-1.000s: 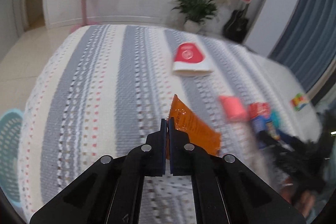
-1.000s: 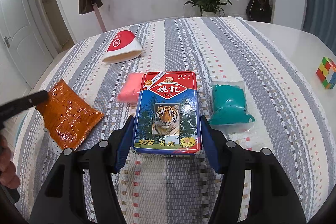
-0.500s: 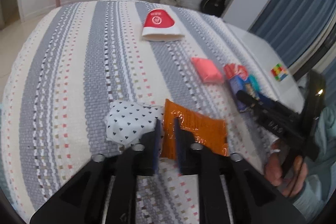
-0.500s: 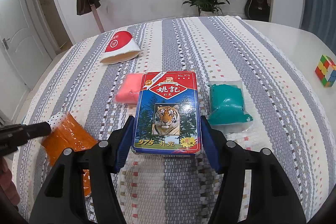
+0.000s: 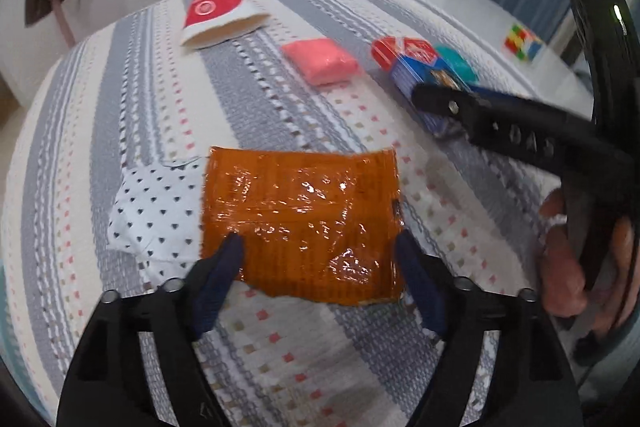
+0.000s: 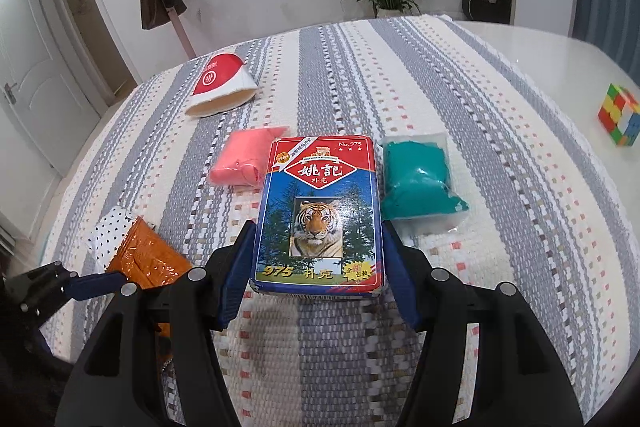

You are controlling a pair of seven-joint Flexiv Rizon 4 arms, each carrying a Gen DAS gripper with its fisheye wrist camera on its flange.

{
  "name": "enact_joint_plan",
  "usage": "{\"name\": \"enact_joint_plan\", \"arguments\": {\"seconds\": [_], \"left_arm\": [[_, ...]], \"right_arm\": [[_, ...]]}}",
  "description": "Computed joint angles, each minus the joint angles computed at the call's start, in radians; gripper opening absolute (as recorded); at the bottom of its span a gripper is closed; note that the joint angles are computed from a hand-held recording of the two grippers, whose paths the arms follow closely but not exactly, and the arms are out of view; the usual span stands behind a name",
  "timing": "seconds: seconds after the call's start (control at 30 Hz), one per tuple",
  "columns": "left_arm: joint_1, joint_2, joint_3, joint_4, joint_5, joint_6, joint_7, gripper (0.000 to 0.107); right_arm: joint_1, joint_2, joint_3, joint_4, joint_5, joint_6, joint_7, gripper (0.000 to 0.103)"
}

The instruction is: Collect trash

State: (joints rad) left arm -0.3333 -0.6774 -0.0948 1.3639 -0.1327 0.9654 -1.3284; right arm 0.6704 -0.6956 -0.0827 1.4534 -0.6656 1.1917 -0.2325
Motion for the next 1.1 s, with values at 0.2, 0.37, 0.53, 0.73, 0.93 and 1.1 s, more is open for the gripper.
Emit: {"name": "enact_joint_plan", "arguments": {"seconds": [0.2,0.37,0.53,0.73,0.93,1.1], "left_arm": [[0.003,0.003,-0.003,0.016,-0.003,0.012,0.013,0.086],[-0.05,-0.015,0.047,-0.017,0.078,0.01,-0.02,0.093],[-0.038,-0.007,0.045,-0.007,0.084,0.039,-0.045,0.065],[-0.001,0.002,0.015,0.008,0.033,0.056,-0.059,0.018],[0.049,0.055,-0.052,0.105,-0.048,0.194,-0.014,0.006],[0.231,0.135,-0.28,0.275,-0.308,0.418,0.139,0.006]], "right_arm": [[-0.003,-0.001,0.004,0.001,0.009,0.009,-0.007,0.058],[-0.01,-0.005,0.016,-0.009,0.028,-0.001,-0.027,0.058],[-0.005,0.003,0.007,0.004,0.028,0.004,-0.023,0.058],[0.009,0.002,-0.005,-0.003,0.0,-0.01,-0.026,0.058],[0.042,0.014,-0.046,0.0,-0.082,0.001,0.006,0.057],[0.074,0.037,-0.079,-0.015,-0.198,0.004,0.04,0.057]]}}
